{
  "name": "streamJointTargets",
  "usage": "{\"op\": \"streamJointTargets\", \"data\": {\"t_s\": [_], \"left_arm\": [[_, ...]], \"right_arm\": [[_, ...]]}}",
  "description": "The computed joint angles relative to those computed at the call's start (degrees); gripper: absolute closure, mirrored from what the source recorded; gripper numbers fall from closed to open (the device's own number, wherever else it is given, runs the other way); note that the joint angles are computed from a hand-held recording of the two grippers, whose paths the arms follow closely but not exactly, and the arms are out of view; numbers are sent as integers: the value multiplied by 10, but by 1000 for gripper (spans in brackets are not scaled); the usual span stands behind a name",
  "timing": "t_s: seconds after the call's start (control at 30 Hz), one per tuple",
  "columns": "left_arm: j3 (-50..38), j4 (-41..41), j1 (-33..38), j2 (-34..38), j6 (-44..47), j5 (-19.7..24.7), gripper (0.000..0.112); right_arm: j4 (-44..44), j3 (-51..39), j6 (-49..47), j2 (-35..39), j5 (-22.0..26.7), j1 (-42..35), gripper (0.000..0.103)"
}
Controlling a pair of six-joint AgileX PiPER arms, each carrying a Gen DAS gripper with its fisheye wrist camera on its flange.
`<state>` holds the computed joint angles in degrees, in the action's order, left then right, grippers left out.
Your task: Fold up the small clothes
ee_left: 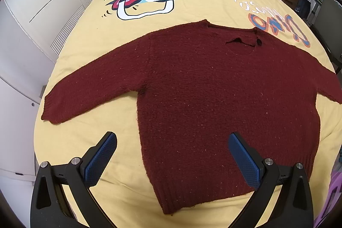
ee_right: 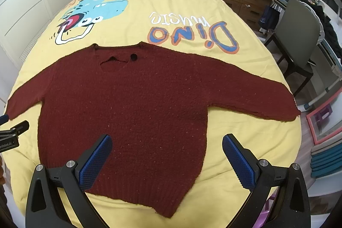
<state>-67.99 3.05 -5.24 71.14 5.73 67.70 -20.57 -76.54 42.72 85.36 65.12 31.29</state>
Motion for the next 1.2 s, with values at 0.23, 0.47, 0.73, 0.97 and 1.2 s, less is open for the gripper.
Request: {"op": "streamJointTargets", "data": {"t_s": [0.23, 0.47, 0.73, 0.97, 1.2], "left_arm": [[-7, -2, -5, 7, -4, 1, 10], [-25, -9, -5, 39, 1, -5, 10], [-69, 6, -11, 105, -15, -31, 10], [-131, -1, 2, 186, -37, -34, 10], [-148, 17, 5, 232, -50, -44, 10]], "right_arm": [[-1, 11, -5, 6, -19, -14, 0], [3, 61, -50, -7, -92, -109, 0], [145, 97, -221, 32, -200, -382, 0], [207, 41, -287, 166, -237, -589, 0], [244, -31, -303, 276, -233, -685, 0]]}}
